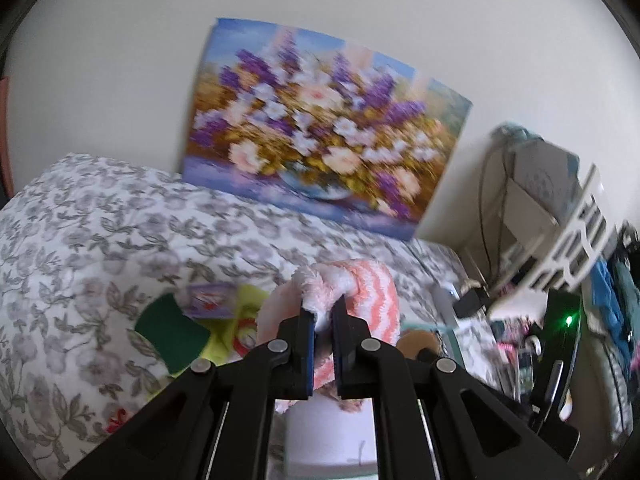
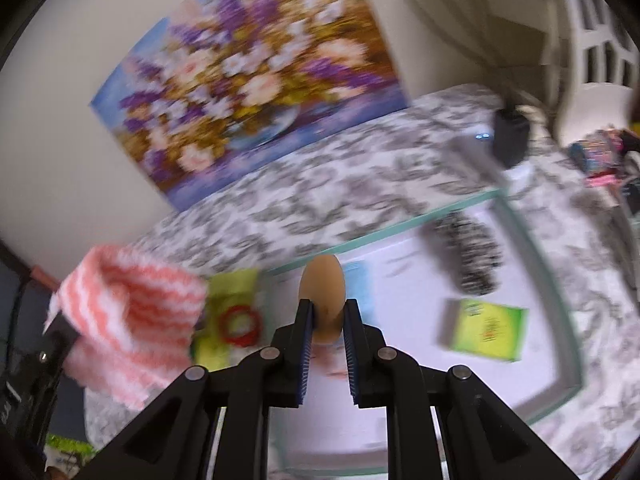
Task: Organize soft objects
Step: 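Lift both held items and carry them over the white tray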
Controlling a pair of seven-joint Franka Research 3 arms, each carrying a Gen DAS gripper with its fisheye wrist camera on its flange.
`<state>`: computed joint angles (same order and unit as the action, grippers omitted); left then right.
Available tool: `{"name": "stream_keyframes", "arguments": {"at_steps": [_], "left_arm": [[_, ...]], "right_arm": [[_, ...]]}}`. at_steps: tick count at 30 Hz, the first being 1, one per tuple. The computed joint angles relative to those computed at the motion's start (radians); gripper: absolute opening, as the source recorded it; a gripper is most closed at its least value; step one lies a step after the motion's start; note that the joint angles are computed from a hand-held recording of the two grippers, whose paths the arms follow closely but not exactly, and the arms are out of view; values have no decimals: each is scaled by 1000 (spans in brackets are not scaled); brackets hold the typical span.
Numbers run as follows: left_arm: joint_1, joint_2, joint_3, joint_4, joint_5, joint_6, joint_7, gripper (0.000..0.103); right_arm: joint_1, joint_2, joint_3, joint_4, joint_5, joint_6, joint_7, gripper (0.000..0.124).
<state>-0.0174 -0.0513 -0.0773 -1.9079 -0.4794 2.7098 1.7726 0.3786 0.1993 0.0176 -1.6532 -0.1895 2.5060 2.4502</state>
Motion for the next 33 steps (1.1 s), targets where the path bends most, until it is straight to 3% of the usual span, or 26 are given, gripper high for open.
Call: {"name": "stream_keyframes", "arguments": {"at_steps": [6, 16, 21, 26, 29, 33], "left_arm": [[-24, -3, -18, -7, 9, -27, 35, 7], [-54, 17, -40, 7, 7, -128, 70, 7], [-54, 54, -54, 14, 104, -186, 31, 7], [-28, 122, -59, 68, 121, -310, -24, 7], [-17, 150, -63, 86, 169, -351, -64, 7], [-5, 187, -70, 115, 214, -409, -114, 7]], "right_arm": [[-30, -76, -32, -94, -106, -38, 132, 16], [-100, -154, -5, -168, -276, -147, 267, 16], [-123, -147, 1, -173, -242, -241, 266, 16], [-152, -154, -3, -233, -111, -224, 236, 16], [-165, -153, -3, -262, -20, -180, 199, 16], [-164, -134, 0, -256, 27, -182, 157, 16]]}}
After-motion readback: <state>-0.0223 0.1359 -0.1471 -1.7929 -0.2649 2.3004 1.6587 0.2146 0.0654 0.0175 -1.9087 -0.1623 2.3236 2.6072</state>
